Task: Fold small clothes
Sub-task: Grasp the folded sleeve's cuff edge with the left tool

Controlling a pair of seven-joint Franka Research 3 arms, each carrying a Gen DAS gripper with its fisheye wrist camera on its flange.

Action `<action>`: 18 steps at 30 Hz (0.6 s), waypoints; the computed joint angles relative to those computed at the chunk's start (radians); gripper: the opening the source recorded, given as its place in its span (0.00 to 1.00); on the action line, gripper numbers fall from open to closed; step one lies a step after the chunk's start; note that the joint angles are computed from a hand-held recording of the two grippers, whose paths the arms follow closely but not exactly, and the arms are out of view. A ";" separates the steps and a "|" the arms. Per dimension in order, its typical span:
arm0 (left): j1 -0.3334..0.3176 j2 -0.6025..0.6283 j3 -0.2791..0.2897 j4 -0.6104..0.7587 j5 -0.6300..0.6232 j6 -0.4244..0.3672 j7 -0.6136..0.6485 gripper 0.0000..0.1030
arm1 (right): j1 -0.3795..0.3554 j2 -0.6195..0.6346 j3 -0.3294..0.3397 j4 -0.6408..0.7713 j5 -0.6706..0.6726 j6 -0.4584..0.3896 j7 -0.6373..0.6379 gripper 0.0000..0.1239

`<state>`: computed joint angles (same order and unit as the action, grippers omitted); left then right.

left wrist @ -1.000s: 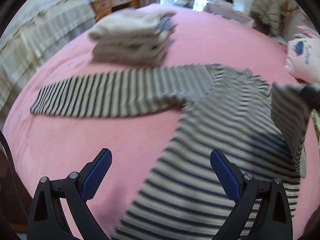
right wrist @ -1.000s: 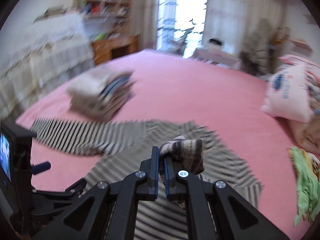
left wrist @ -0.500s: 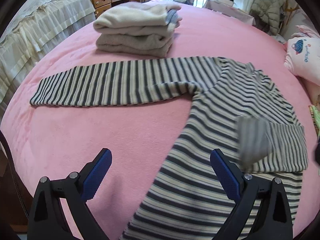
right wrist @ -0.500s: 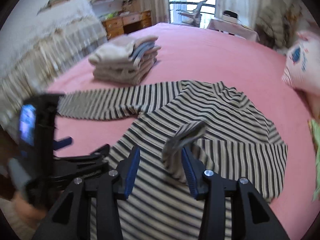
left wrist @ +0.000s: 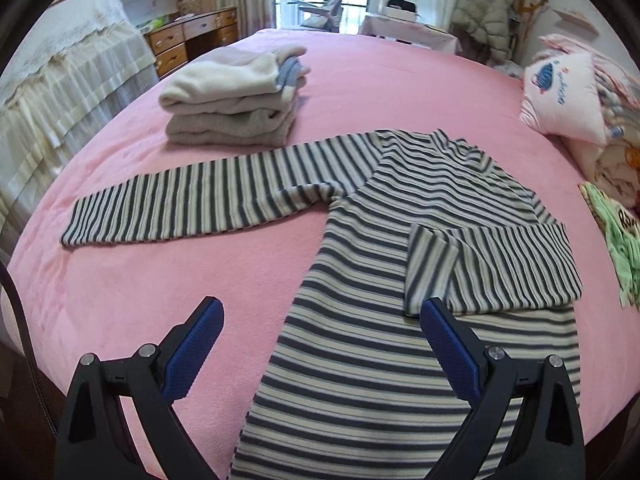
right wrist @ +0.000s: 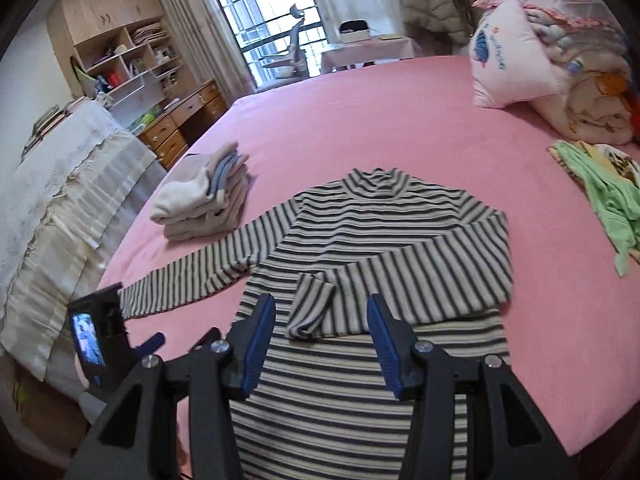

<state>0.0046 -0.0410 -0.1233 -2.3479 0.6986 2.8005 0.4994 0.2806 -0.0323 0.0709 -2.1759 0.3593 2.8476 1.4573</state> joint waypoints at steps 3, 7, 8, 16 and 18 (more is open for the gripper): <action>-0.018 0.042 -0.012 0.036 0.002 -0.026 0.052 0.96 | -0.023 -0.001 -0.002 -0.030 -0.157 0.031 0.119 0.39; -0.058 0.150 -0.015 0.117 0.013 -0.066 0.098 0.96 | -0.040 0.029 -0.024 -0.032 -0.090 0.033 0.072 0.39; -0.069 0.178 -0.012 0.138 0.012 -0.074 0.106 0.96 | -0.045 0.041 -0.029 -0.027 -0.051 0.026 0.042 0.39; -0.173 0.386 0.049 0.341 0.034 -0.166 0.081 0.96 | -0.106 0.135 -0.048 0.011 0.051 0.003 -0.042 0.39; -0.182 0.394 0.071 0.350 0.055 -0.133 0.025 0.90 | -0.120 0.163 -0.050 0.029 0.071 -0.005 -0.059 0.39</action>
